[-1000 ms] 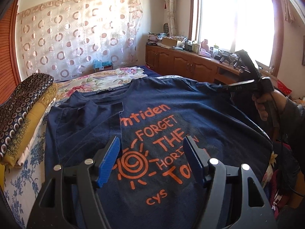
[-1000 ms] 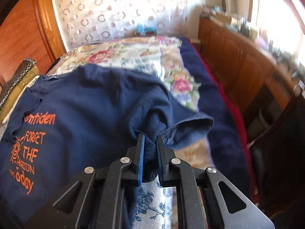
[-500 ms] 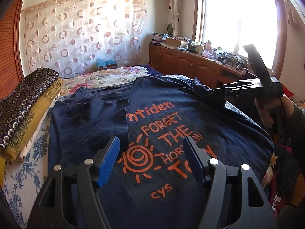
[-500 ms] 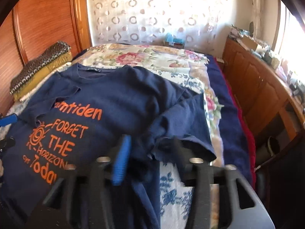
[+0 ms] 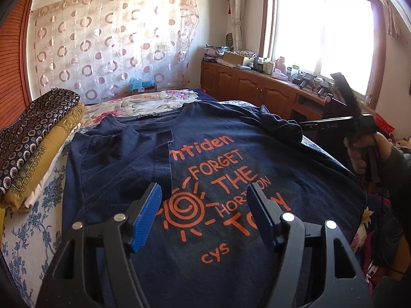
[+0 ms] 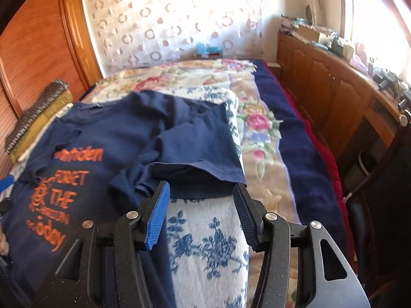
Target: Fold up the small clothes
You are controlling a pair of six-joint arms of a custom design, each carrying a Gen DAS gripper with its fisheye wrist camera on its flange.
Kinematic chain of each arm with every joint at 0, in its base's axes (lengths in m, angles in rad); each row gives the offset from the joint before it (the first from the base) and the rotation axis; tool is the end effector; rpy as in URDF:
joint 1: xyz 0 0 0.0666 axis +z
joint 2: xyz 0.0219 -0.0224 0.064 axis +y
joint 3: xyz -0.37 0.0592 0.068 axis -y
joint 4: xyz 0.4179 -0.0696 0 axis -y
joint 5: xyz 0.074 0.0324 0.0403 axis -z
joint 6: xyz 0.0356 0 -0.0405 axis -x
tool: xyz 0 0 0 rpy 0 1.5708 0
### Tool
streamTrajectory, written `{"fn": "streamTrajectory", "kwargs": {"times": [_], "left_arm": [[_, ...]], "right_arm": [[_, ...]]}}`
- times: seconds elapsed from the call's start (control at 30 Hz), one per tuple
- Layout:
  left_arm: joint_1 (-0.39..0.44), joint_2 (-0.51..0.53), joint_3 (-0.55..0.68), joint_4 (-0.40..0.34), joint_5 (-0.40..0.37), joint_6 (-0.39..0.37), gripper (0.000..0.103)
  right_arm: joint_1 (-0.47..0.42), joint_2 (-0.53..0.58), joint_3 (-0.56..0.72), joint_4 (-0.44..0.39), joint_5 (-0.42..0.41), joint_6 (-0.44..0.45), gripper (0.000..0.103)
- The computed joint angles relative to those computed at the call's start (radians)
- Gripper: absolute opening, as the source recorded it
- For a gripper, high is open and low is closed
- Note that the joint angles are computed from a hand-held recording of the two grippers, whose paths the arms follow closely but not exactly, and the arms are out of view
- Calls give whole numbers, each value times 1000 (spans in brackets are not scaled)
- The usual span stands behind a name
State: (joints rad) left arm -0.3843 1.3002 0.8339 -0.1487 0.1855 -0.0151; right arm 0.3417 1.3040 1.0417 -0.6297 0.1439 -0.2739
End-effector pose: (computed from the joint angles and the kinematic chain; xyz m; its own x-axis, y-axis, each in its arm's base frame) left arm 0.4152 -0.1754 0.2544 -0.5271 0.2292 -0.8183 0.5162 0.8513 -0.0941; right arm 0.4371 0.1496 0.3119 -0.7728 0.0093 -0.6346 -0.0392 0.9973 0.0624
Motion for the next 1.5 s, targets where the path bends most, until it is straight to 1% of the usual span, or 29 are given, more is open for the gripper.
{"fn": "streamTrajectory", "kwargs": {"times": [0.13, 0.2, 0.23, 0.27, 0.3, 0.33, 0.37, 0.43, 0.5, 0.53, 0.67, 0.77, 0.87, 0.93, 1.0, 1.03, 1.07, 1.1, 1.13, 1.17, 1.2, 1.23, 1.33, 1.43, 1.5], "left_arm": [[3, 2, -2, -1, 2, 0, 69], [5, 1, -5, 2, 3, 2, 69], [6, 0, -7, 4, 4, 4, 69], [8, 0, -8, 5, 5, 6, 69], [10, 0, -9, 7, 7, 8, 69], [11, 1, -8, 7, 9, 9, 69], [13, 2, -8, 7, 10, 10, 69], [14, 1, -9, 7, 10, 11, 69], [15, 1, -10, 9, 10, 11, 69], [15, 0, -10, 10, 10, 12, 69], [17, -1, -11, 13, 11, 14, 69], [17, -4, -12, 16, 7, 16, 69], [17, -8, -16, 20, 5, 18, 69], [19, -9, -17, 21, 4, 19, 69], [22, -10, -17, 20, 5, 19, 69], [25, -9, -18, 19, 6, 20, 69], [26, -11, -18, 18, 7, 21, 69], [28, -12, -20, 17, 8, 22, 69], [30, -13, -21, 18, 9, 22, 69], [31, -15, -23, 19, 10, 22, 69], [33, -17, -26, 21, 12, 23, 69], [34, -19, -28, 23, 13, 23, 69], [37, -20, -31, 27, 17, 27, 69], [35, -20, -31, 30, 18, 31, 69], [34, -20, -31, 30, 17, 30, 69]], "right_arm": [[-8, 72, 44, -35, 51, -4, 52], [-14, 95, 60, -43, 60, 0, 52], [-15, 102, 65, -44, 65, 6, 48], [-13, 107, 68, -46, 73, 13, 34], [-11, 111, 72, -49, 86, 22, 27], [-7, 113, 73, -51, 113, 36, 14], [-5, 114, 74, -51, 128, 48, 5], [2, 110, 70, -40, 175, 70, 2], [7, 101, 69, -31, 218, 87, 1], [7, 87, 64, -17, 227, 91, 1], [16, 39, 64, 44, 223, 107, 1], [46, 24, 98, 80, 216, 151, 1], [88, 49, 160, 93, 208, 211, 1], [123, 87, 221, 89, 185, 248, 1], [148, 126, 276, 65, 143, 260, 1], [161, 155, 312, 35, 111, 261, 1], [174, 175, 337, 18, 111, 261, 2], [191, 200, 365, 1, 125, 264, 5], [198, 213, 377, -7, 128, 267, 21], [205, 221, 386, -13, 119, 268, 48], [205, 217, 379, -2, 104, 266, 57], [204, 209, 367, 12, 95, 262, 59], [193, 193, 340, 7, 92, 245, 59], [189, 191, 327, -34, 96, 218, 59], [176, 187, 300, -62, 77, 179, 59]]}}
